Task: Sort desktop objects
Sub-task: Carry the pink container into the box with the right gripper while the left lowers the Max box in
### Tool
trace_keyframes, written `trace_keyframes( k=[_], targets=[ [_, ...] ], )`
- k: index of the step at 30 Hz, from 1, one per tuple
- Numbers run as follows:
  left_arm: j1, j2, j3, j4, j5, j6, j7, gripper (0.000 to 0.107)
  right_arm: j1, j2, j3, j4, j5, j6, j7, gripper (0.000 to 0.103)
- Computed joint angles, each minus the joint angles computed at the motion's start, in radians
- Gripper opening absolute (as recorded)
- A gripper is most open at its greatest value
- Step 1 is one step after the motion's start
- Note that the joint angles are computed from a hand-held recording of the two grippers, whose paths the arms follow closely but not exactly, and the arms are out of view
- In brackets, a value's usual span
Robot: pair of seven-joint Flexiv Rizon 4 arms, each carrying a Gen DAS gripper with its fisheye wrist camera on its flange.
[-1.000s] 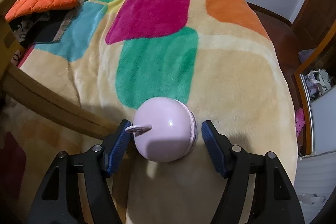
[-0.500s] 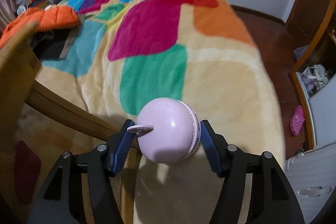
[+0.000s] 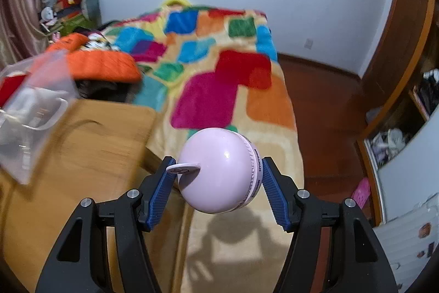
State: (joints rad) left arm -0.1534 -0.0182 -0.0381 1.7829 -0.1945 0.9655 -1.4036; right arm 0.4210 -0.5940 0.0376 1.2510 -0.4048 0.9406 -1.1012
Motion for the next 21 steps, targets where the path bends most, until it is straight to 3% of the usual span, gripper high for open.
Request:
trace_keyframes(
  k=[9, 21],
  targets=[
    [0.008, 0.023, 0.008, 0.006, -0.102, 0.023, 0.113, 0.026, 0.044, 0.089, 0.033, 0.042, -0.022, 0.067, -0.014, 0.059],
    [0.033, 0.018, 0.025, 0.003, -0.299, 0.050, 0.332, 0.026, 0.135, 0.072, 0.033, -0.047, -0.070, 0.038, -0.002, 0.059]
  ],
)
